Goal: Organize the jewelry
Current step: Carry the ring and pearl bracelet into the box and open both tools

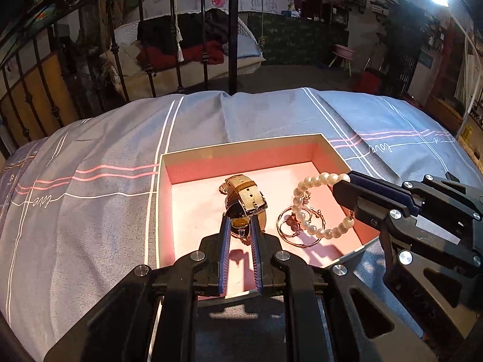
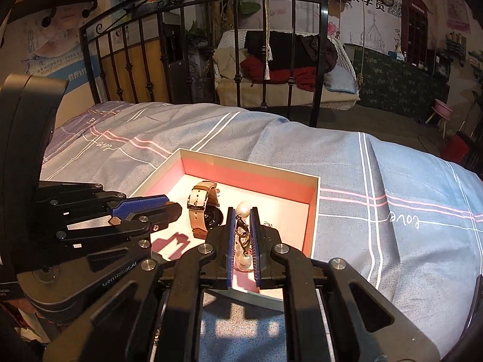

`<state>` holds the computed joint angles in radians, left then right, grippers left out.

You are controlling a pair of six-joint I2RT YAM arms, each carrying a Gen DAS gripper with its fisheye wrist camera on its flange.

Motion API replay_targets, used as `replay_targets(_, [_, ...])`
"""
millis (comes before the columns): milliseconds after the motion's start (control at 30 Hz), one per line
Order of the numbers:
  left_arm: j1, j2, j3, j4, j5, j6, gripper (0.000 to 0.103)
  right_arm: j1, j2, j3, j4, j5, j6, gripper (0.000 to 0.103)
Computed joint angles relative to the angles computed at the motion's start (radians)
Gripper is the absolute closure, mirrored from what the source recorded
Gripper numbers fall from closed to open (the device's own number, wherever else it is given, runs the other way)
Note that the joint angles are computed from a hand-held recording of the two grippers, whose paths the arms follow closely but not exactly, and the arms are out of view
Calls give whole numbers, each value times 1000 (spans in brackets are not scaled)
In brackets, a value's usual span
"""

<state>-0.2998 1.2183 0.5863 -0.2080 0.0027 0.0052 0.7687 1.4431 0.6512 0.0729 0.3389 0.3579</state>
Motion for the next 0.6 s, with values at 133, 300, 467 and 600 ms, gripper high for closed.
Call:
replay_targets(133, [-12,39,4,20,-14,0,90,-6,41,7,16,-16,5,93])
replay_targets(300, [-19,80,5,40,-35,1,90,-16,76,15,23,-32,8,93])
replay_targets(467, [-16,99,10,43,-38,-1,90,-20,97,26,23,-37,4,93])
replay_targets(600, [-18,112,14,44,-43,-10,90,-20,106,31,18,-38,3,93])
